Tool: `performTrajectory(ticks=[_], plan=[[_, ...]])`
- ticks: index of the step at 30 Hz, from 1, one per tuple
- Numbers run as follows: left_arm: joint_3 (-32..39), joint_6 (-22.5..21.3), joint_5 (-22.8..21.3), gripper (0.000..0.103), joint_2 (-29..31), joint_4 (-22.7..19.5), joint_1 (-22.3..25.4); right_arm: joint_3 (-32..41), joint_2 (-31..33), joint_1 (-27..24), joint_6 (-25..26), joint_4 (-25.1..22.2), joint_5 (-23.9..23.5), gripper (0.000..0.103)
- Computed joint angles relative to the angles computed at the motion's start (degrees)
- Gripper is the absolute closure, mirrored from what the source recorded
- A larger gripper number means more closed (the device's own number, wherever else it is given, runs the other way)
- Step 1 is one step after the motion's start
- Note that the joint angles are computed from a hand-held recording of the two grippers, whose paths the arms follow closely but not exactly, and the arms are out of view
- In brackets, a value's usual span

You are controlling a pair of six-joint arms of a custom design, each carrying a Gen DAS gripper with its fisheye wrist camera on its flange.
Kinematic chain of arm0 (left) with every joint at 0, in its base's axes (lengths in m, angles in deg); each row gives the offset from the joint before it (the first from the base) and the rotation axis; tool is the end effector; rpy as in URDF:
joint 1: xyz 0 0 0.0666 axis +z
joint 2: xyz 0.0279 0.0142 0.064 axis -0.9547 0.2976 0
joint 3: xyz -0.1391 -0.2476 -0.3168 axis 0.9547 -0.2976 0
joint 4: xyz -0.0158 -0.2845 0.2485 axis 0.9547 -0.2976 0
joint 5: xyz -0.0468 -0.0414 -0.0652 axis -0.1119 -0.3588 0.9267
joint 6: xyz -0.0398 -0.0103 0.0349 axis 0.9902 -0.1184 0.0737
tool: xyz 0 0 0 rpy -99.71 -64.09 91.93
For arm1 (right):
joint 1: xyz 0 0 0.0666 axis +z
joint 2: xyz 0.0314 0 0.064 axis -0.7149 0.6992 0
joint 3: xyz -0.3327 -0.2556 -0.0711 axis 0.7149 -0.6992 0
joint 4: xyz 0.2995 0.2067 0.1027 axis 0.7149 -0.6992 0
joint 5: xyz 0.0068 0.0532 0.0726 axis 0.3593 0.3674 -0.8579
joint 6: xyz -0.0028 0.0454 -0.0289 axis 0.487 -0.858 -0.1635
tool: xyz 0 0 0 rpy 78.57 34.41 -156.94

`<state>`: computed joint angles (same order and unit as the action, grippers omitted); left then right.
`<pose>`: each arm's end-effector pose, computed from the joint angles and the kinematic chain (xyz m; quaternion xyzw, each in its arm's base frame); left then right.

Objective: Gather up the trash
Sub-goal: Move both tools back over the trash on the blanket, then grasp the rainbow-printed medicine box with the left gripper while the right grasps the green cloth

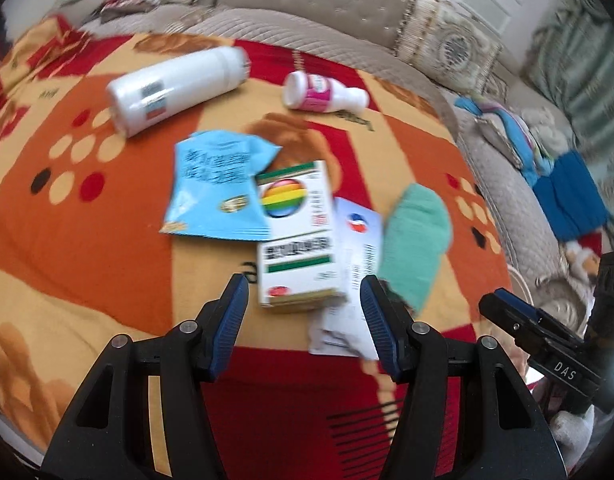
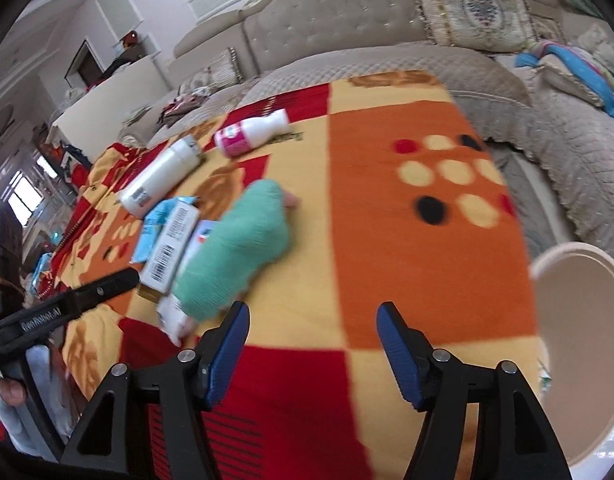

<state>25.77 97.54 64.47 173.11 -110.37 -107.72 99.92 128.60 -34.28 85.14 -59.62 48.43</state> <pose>0.5677 -0.3879 0.3286 -0.1619 0.9348 -0.1116 0.2958 0.6303 0.1402 0.3282 -0.1528 0.9296 0.2167 0.2559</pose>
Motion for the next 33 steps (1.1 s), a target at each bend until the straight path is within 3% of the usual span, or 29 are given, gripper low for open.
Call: performTrajectory(ticks=[10, 16, 18, 19, 22, 25, 33], plan=[[2.11, 3.25, 4.36, 0.032, 3.03, 3.78, 3.22, 10.36, 7.56, 2.84, -5.70, -4.41, -2.31, 0.034], [7.86, 3.44, 7.24, 0.032, 7.03, -0.50, 4.47, 14.21, 10.79, 2.96, -6.09, -6.42, -4.77, 0.034], [7.77, 3.18, 6.14, 0.033, 6.99, -0.35, 4.43, 14.51, 11.12, 2.85, -6.04, -6.16, -5.52, 0.034], [7.80, 3.23, 5.76, 0.034, 6.93, -0.95, 4.38, 14.42, 11.21, 2.79, -5.86, -5.66, -6.25, 0.040], [7.03, 2.19, 5.97, 0.052, 6.45, -0.97, 4.31, 13.23, 10.68, 2.65, -5.20, -4.17, -7.50, 0.053], [5.55, 1.45, 5.07, 0.052, 5.37, -0.05, 3.74, 11.30, 9.37, 2.27, -4.23, -3.14, -8.49, 0.059], [3.29, -0.59, 1.81, 0.052, 2.05, 2.41, 0.66, 1.78, 1.96, 0.37, -1.62, 1.98, -8.24, 0.059]])
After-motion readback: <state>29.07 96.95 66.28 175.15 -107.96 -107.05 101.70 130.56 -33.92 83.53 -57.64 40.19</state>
